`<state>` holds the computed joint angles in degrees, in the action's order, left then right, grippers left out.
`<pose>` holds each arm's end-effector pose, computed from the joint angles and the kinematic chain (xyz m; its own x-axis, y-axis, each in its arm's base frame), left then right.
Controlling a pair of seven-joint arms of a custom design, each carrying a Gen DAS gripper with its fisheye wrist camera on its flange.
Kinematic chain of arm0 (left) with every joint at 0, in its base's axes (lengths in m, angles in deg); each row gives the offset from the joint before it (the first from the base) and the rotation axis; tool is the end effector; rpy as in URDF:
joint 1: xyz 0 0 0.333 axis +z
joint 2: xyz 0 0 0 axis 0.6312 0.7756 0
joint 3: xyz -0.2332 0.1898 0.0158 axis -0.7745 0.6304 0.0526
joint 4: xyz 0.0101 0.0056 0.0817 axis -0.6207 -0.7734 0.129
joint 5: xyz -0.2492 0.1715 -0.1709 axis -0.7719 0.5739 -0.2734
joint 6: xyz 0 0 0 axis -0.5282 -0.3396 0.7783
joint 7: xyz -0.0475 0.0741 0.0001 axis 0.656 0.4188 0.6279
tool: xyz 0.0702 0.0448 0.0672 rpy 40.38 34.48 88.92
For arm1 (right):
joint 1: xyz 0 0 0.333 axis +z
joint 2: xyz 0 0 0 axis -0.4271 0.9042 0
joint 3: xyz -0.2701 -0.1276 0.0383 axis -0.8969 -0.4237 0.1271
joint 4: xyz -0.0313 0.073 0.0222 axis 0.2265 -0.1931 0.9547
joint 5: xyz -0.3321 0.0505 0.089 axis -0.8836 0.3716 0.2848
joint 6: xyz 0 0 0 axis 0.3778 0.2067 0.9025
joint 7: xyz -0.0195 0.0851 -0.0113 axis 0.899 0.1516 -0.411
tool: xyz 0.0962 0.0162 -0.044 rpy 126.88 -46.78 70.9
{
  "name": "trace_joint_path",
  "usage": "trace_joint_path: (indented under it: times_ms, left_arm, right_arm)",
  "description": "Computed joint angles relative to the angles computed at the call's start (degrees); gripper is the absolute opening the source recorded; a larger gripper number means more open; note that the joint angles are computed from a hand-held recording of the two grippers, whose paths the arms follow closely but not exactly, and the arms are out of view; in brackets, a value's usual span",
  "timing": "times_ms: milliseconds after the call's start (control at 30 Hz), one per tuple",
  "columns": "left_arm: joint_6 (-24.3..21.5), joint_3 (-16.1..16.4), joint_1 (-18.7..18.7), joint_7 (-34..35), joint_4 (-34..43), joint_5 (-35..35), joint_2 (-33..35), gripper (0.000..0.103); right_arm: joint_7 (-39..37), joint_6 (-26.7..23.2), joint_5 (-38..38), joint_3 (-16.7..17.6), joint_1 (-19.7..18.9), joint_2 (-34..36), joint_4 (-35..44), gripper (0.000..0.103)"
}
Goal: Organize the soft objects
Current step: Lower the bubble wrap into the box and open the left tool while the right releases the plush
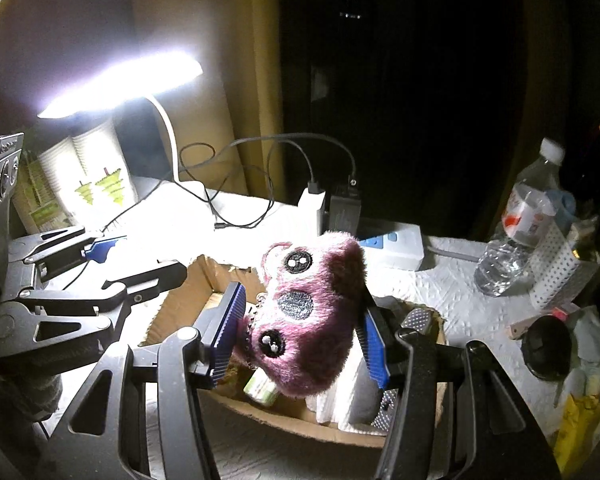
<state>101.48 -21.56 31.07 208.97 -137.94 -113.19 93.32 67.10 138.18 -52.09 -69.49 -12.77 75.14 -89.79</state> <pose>0.5345 -0.1560 0.4425 -0.5871 -0.8037 0.0968 -0.5553 0.3129 -0.7706 0.4536 0.1742 0.4551 0.0943 -0.9940 -0.0556 -0.7583 -0.0355 -0.6509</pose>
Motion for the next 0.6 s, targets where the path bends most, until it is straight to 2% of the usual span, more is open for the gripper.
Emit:
trace_joint_path:
  times_ms: [333,600]
  left_arm:
    - [1.34,-1.28,0.35,-6.28,2.65,8.02,5.56,0.046]
    - [-0.29,-2.54,1.45,-9.84,4.18,13.04,8.06,0.046]
  right_arm:
    - [-6.33,2.34,6.47,-1.6,1.08,5.71,1.61,0.056]
    - [-10.8,3.01,11.83,-1.79,1.1,9.28,2.84,0.056]
